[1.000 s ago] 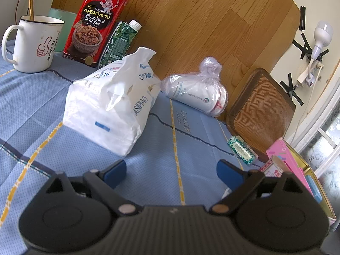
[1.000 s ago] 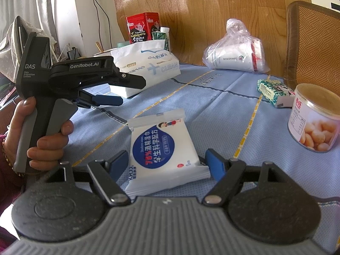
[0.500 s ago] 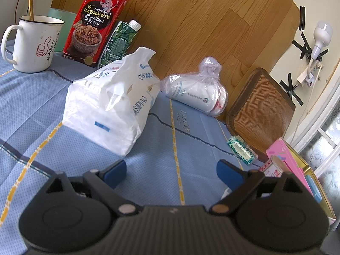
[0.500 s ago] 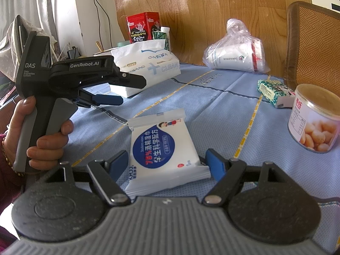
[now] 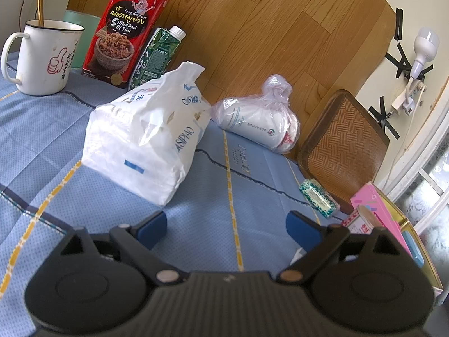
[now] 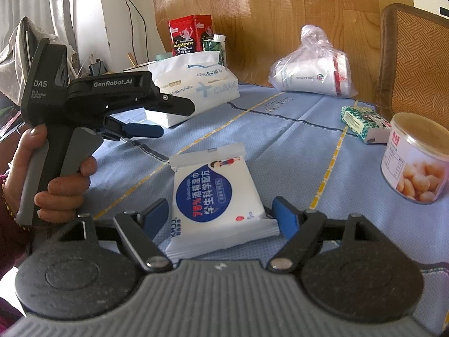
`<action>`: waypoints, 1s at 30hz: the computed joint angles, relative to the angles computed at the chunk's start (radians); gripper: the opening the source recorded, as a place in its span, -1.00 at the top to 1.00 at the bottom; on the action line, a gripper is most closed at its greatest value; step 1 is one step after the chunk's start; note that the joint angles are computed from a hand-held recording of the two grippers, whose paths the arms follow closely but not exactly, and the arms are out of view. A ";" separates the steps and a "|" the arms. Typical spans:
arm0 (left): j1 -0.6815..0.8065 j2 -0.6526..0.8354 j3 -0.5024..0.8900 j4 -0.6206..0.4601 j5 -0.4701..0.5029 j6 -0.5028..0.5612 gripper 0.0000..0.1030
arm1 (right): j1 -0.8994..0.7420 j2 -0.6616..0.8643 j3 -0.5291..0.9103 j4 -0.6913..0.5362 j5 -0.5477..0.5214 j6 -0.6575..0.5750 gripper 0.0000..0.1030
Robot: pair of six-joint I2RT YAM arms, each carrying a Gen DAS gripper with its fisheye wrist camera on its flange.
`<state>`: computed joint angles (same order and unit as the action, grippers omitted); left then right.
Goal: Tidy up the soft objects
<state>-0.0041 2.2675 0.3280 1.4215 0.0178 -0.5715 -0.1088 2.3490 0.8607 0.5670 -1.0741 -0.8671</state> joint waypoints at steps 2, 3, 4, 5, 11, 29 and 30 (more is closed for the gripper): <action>0.001 0.001 0.000 0.000 0.001 0.000 -0.85 | 0.000 0.000 -0.001 0.001 0.001 0.000 -0.62; 0.001 0.001 0.000 0.000 0.001 0.000 -0.85 | 0.001 0.000 -0.001 0.001 0.001 0.000 -0.62; 0.001 0.001 0.001 0.001 0.002 0.001 -0.85 | 0.000 0.000 -0.001 0.001 0.001 -0.001 -0.62; 0.002 0.001 0.001 0.001 0.003 0.001 -0.85 | 0.000 0.000 -0.001 0.001 0.001 -0.001 -0.62; 0.005 -0.001 0.000 -0.001 0.006 0.003 -0.85 | 0.000 -0.001 -0.002 0.002 0.003 -0.002 -0.62; -0.218 -0.109 -0.113 -0.046 0.136 -0.205 -0.68 | -0.073 -0.012 0.033 -0.345 -0.071 -0.206 -0.45; -0.229 -0.117 -0.096 -0.083 0.136 -0.226 -0.60 | -0.075 -0.009 0.053 -0.413 -0.083 -0.222 -0.44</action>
